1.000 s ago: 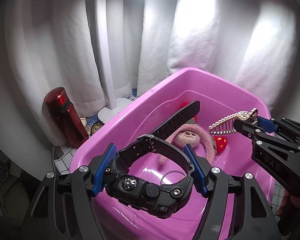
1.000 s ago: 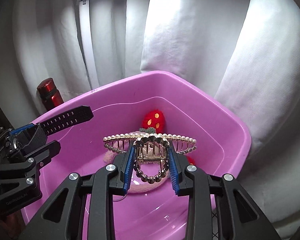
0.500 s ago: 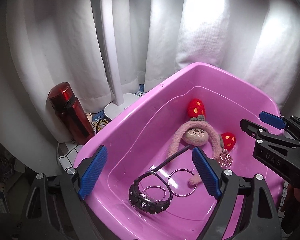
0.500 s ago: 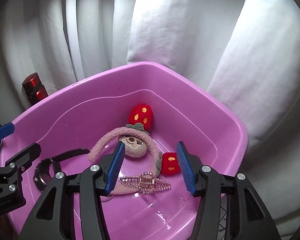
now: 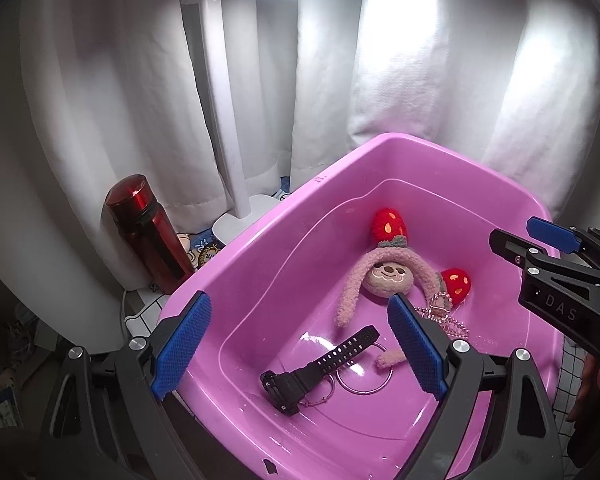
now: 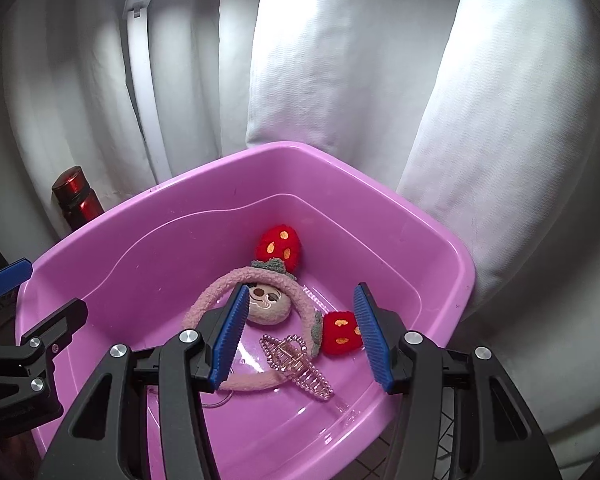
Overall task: Organize jewelry
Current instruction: 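Move both open tools back from the tub over the lanyard and hair clip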
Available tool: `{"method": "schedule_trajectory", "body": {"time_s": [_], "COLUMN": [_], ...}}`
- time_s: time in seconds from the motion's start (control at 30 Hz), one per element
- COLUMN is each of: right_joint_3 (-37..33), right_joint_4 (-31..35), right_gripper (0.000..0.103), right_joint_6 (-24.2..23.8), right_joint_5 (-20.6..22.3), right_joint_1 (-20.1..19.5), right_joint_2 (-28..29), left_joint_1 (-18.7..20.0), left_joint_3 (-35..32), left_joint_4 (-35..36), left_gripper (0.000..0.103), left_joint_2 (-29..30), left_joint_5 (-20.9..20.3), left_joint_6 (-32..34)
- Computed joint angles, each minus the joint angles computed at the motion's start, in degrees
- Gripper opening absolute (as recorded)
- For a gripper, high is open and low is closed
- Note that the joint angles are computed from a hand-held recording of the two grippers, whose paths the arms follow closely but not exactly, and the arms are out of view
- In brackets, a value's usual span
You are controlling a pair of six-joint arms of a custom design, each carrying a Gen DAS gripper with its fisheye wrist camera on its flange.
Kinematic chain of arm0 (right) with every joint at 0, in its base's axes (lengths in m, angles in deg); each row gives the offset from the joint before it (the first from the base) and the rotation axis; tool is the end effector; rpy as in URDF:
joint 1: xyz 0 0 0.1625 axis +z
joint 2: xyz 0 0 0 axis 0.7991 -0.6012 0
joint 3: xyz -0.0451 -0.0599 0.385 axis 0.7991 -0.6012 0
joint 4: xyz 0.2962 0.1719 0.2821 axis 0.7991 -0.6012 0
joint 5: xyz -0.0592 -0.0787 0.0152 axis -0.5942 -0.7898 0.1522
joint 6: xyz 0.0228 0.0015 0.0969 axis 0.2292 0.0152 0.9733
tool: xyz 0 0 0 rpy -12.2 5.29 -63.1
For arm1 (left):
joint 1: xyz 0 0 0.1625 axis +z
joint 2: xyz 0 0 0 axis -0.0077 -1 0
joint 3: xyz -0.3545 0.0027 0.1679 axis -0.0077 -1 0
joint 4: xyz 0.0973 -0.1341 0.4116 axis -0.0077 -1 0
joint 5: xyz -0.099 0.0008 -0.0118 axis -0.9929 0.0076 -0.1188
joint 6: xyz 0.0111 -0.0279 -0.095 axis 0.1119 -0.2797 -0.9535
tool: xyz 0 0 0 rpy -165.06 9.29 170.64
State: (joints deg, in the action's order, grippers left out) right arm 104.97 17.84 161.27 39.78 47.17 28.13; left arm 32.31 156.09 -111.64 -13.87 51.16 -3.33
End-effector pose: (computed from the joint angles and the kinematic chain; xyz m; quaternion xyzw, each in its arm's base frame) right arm 0.1967 -0.6184 0.3748 0.3391 -0.8532 0.2304 0.3225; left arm -0.4669 -0.5555 0.0544 -0.0043 0.8080 -0.4108 0.4223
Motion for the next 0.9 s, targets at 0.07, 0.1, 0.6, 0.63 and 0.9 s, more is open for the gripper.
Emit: {"method": "schedule_trajectory", "body": {"time_s": [0.07,0.1,0.6,0.63,0.9], "right_joint_3": [0.4,0.6,5.2,5.8,12.1], "right_joint_4": [0.0,0.0,0.4,0.3,-0.4], "right_gripper": [0.052,0.052,0.060,0.060,0.066], "right_joint_6": [0.2,0.4,1.1,1.0,-1.0], "right_joint_5": [-0.3,-0.5,-4.4,-4.6,-6.4], "right_joint_1": [0.0,-0.1,-0.9,-1.1,-5.9], "right_joint_2": [-0.6,-0.9,-9.1,-10.2,-21.6], "left_joint_1": [-0.3,-0.5,-4.6,-4.9,-8.1], "left_joint_3": [0.0,-0.2,-2.8,-3.1,-6.1], "left_joint_4": [0.2,0.6,3.8,3.9,2.1], "left_gripper": [0.088,0.088,0.093,0.094,0.096], "left_joint_2": [0.0,0.1,1.7,2.0,5.6], "left_joint_5": [0.0,0.0,1.0,1.0,0.1], "left_joint_6": [-0.2,-0.6,-4.0,-4.1,-4.0]}}
